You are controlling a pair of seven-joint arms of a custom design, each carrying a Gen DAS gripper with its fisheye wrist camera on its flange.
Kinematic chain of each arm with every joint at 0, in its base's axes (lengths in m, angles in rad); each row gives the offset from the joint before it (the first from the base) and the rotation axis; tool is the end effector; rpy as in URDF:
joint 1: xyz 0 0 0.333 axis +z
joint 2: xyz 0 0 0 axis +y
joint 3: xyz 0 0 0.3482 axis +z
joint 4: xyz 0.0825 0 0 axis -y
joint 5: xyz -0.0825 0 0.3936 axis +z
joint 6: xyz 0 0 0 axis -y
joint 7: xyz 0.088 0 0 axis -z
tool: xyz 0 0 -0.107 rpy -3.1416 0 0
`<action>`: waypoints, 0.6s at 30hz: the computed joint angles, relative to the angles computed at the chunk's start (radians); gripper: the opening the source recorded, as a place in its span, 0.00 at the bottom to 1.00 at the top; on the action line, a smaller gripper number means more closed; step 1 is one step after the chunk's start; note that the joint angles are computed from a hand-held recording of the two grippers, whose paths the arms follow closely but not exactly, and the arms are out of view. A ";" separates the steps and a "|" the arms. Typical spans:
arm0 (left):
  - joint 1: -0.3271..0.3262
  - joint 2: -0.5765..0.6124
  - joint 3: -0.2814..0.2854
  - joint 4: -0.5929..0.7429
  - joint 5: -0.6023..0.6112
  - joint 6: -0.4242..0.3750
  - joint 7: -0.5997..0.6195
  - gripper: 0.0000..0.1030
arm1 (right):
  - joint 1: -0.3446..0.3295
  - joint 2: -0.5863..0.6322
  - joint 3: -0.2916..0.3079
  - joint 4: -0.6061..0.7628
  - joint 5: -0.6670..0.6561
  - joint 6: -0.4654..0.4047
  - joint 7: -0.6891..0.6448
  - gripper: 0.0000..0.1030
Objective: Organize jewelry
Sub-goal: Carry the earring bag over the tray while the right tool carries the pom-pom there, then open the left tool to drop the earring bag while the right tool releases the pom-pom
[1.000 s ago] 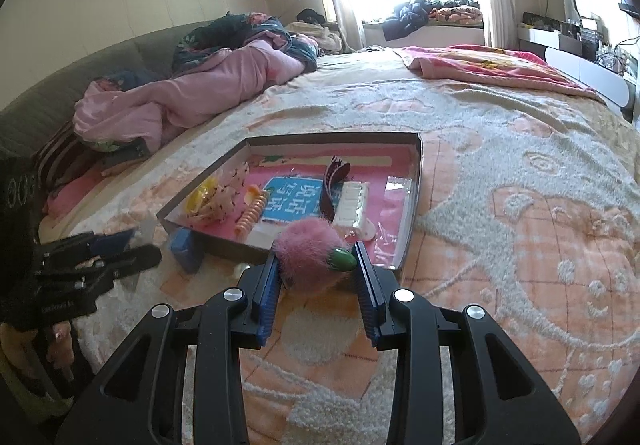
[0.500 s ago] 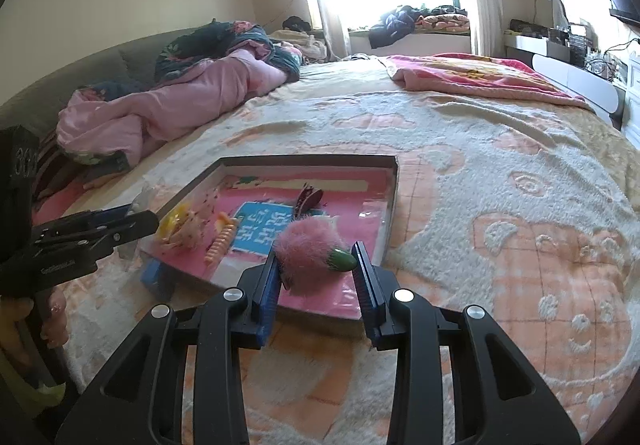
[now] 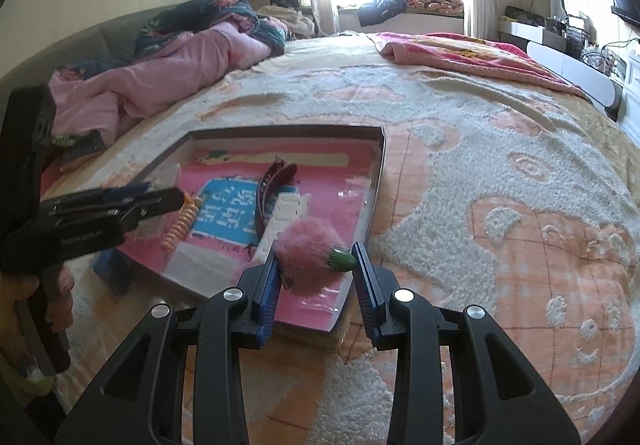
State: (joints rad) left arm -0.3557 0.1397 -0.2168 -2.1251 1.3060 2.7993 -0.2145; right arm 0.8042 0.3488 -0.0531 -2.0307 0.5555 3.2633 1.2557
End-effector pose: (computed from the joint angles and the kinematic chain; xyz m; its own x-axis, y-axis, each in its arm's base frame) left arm 0.4761 -0.3567 0.4073 0.0049 -0.9871 0.1599 -0.6855 -0.1197 -0.7181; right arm 0.5132 0.4112 0.3953 0.5204 -0.8453 -0.1210 -0.6017 -0.2625 -0.7544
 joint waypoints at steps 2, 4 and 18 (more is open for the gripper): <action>0.002 0.011 0.003 0.008 0.001 0.003 -0.001 0.38 | -0.001 0.003 0.000 0.002 -0.002 -0.005 -0.001 0.32; 0.003 0.017 0.006 0.011 0.001 0.011 -0.002 0.39 | 0.010 0.007 -0.010 0.001 -0.007 0.000 0.001 0.33; -0.010 0.015 0.010 0.007 0.009 -0.003 -0.004 0.54 | -0.056 -0.022 0.080 -0.035 0.028 0.053 -0.029 0.52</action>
